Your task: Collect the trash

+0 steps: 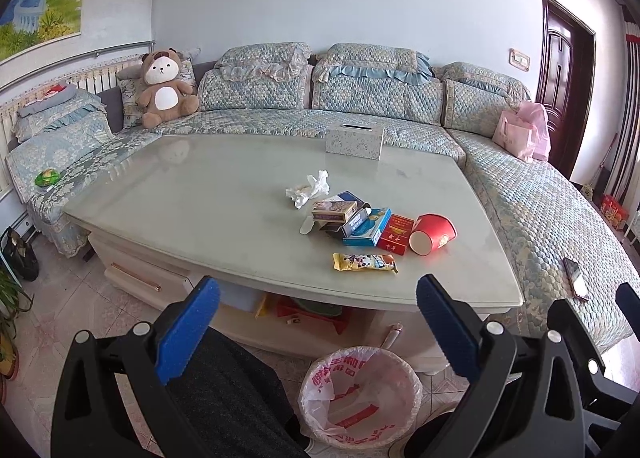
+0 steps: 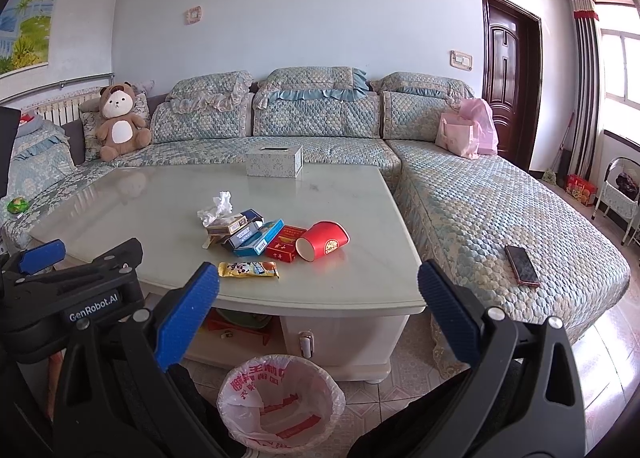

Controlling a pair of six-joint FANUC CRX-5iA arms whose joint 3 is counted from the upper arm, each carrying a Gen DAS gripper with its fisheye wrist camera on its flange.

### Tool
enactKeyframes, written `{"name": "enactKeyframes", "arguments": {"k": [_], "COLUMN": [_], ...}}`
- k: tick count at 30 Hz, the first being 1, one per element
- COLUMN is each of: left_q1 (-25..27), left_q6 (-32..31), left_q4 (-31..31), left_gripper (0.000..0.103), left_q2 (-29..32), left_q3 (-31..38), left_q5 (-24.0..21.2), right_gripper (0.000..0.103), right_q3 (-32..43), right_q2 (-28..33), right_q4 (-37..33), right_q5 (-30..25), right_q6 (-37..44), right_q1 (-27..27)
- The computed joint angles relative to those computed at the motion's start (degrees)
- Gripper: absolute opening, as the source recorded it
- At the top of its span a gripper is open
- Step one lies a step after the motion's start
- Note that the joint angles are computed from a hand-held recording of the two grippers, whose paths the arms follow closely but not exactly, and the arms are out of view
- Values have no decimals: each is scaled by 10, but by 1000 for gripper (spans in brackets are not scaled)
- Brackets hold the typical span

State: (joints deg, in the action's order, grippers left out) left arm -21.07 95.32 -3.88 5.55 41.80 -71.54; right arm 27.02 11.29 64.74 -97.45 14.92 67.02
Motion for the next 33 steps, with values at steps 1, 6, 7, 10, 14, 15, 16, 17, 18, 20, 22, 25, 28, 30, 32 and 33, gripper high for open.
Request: {"name": "enactKeyframes", "arguments": {"k": [1, 6, 7, 10, 14, 15, 16, 17, 18, 20, 22, 25, 28, 30, 32, 33], "left_q1": [3, 2, -2, -8, -15, -16, -17, -17, -18, -22, -24, -19, -22, -22, -20, -20], "left_q6": [-2, -6, -5, -5, -2, -2, -2, -3, -2, -1, -3, -7, -9, -11, -14, -13], "left_q4": [6, 3, -4, -19, -32, -34, -34, -34, -37, -45, -48, -37, -40, -41, -37, -37], "left_gripper": [97, 97, 97, 97, 97, 97, 97, 97, 97, 97, 97, 97, 97, 97, 97, 97], "left_q2": [2, 6, 8, 11, 8, 10, 11, 12, 13, 16, 19, 26, 29, 28, 24, 26], "left_q3": [2, 9, 14, 22, 20, 23, 25, 27, 28, 34, 39, 48, 54, 52, 44, 48], "left_q5": [-3, -13, -15, -18, -12, -16, -18, -19, -21, -26, -30, -39, -44, -41, -32, -36], "right_gripper": [97, 97, 97, 97, 97, 97, 97, 97, 97, 97, 97, 97, 97, 97, 97, 97], "right_q3": [-1, 11, 12, 17, 18, 20, 20, 22, 23, 25, 20, 21, 22, 23, 24, 24], "right_q2": [0, 7, 8, 10, 12, 12, 13, 14, 15, 15, 12, 13, 13, 13, 15, 15], "right_q4": [0, 0, -1, -1, -1, -1, -1, -1, -1, -1, -1, -1, 0, -1, 0, 0], "right_q5": [0, -5, -5, -7, -7, -8, -8, -9, -9, -9, -9, -9, -9, -8, -9, -10], "right_q6": [0, 7, 7, 10, 11, 12, 12, 13, 14, 15, 13, 14, 15, 14, 15, 14], "right_q1": [0, 0, -1, -1, -2, -2, -2, -3, -3, -3, -2, -3, -3, -3, -3, -3]}}
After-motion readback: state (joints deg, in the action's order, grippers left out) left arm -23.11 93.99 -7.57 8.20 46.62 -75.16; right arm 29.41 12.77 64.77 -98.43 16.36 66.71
